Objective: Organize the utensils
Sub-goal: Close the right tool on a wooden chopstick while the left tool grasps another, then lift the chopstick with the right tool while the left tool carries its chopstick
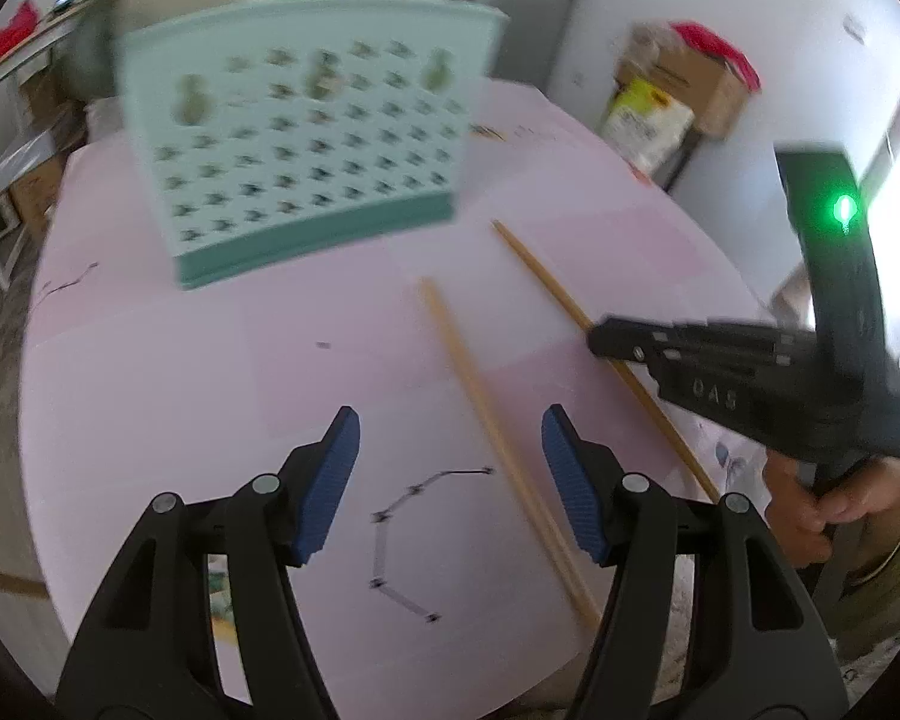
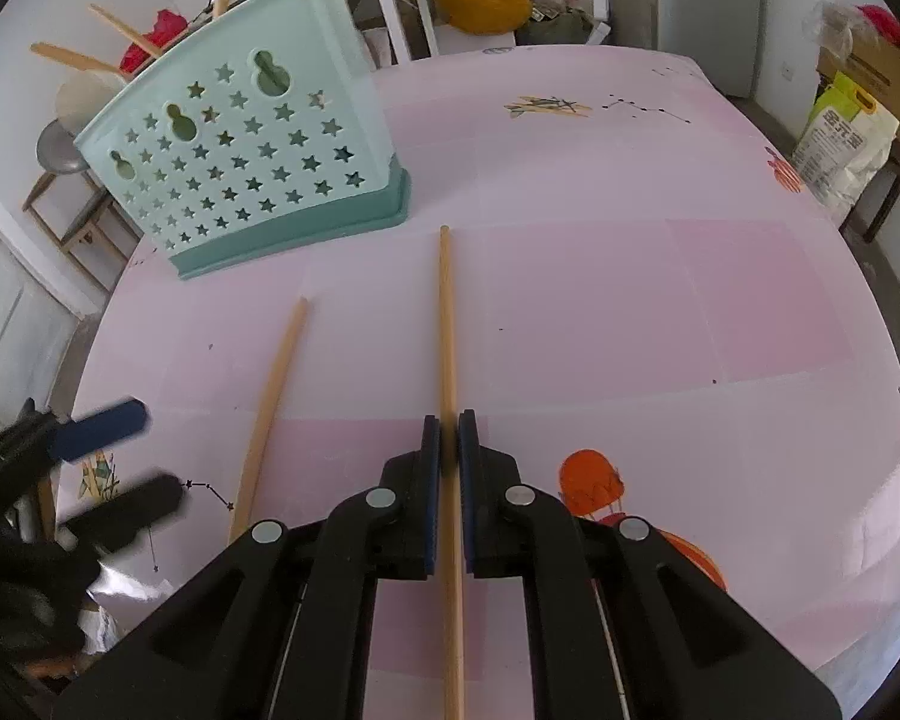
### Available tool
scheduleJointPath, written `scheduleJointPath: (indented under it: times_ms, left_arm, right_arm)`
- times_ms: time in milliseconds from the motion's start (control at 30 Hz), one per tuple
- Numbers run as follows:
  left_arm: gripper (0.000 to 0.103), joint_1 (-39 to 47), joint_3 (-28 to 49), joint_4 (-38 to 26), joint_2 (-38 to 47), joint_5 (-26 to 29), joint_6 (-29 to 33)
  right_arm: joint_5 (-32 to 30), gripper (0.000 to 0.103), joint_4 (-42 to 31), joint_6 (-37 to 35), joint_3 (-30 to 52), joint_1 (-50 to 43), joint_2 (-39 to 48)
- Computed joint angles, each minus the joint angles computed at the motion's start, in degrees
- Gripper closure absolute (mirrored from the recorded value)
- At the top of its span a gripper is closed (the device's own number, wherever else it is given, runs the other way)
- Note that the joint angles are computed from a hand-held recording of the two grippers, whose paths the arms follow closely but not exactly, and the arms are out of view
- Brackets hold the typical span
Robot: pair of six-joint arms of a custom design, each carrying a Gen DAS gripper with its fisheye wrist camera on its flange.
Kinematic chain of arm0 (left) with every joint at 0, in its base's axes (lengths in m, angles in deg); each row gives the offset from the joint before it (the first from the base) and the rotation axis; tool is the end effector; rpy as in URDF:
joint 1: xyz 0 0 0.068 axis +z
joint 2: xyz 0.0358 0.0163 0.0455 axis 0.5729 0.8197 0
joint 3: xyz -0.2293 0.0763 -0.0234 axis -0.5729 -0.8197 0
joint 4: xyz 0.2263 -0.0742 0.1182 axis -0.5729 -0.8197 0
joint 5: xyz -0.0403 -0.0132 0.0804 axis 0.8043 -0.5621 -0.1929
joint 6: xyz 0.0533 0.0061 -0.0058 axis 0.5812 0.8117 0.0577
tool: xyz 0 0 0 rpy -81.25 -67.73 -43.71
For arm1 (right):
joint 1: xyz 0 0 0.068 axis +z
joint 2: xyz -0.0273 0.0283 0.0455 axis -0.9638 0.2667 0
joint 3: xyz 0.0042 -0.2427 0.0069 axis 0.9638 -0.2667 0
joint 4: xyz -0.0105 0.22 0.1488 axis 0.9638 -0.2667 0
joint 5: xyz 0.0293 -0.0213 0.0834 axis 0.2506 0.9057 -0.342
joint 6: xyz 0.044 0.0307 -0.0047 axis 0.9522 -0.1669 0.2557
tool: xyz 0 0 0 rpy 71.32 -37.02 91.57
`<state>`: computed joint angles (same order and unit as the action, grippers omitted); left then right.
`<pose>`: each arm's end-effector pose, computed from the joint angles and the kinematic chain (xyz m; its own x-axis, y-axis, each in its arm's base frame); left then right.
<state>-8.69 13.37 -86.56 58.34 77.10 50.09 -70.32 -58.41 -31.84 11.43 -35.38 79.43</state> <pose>0.1412 -0.1265 0.1341 -0.7980 0.1000 -0.5943 0.2526 0.9509 -0.1791 0.2040 0.1629 0.1141 -0.8500 -0.1000 -0.5171 -0.2361 0.9500 0.2044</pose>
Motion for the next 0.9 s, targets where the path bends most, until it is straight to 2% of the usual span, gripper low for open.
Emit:
scheduleJointPath:
  times_ms: [167,300,333,433,567,800,900]
  left_arm:
    - [0.073,-1.7,4.59,2.8,11.37,0.48,0.57]
    - [0.091,-1.55,6.14,3.21,15.02,0.53,-0.55]
    - [0.093,-1.29,6.09,3.72,15.59,0.59,-0.51]
    - [0.097,-0.39,5.18,4.63,15.34,0.47,-1.5]
    - [0.098,2.26,3.12,2.41,11.28,1.19,-2.38]
    - [0.098,8.85,-2.7,-9.59,-4.39,3.21,-4.67]
    - [0.098,11.58,-3.98,-12.8,-8.36,4.72,-3.85]
  right_arm:
    - [-0.02,0.097,2.06,-0.03,-0.47,-0.21,1.24]
    - [-0.31,0.097,2.31,-0.04,-1.56,-0.32,0.01]
    - [-0.35,0.097,2.29,-0.25,-1.82,-0.4,-0.37]
    - [-0.23,0.097,2.79,-0.21,-1.99,-0.1,-0.32]
    - [-2.67,0.097,2.83,-0.35,-2.45,-0.53,-0.96]
    - [-5.55,0.097,-2.62,-2.73,-3.22,3.12,-4.67]
    - [-6.8,0.095,-5.19,-4.4,-2.7,3.82,-5.58]
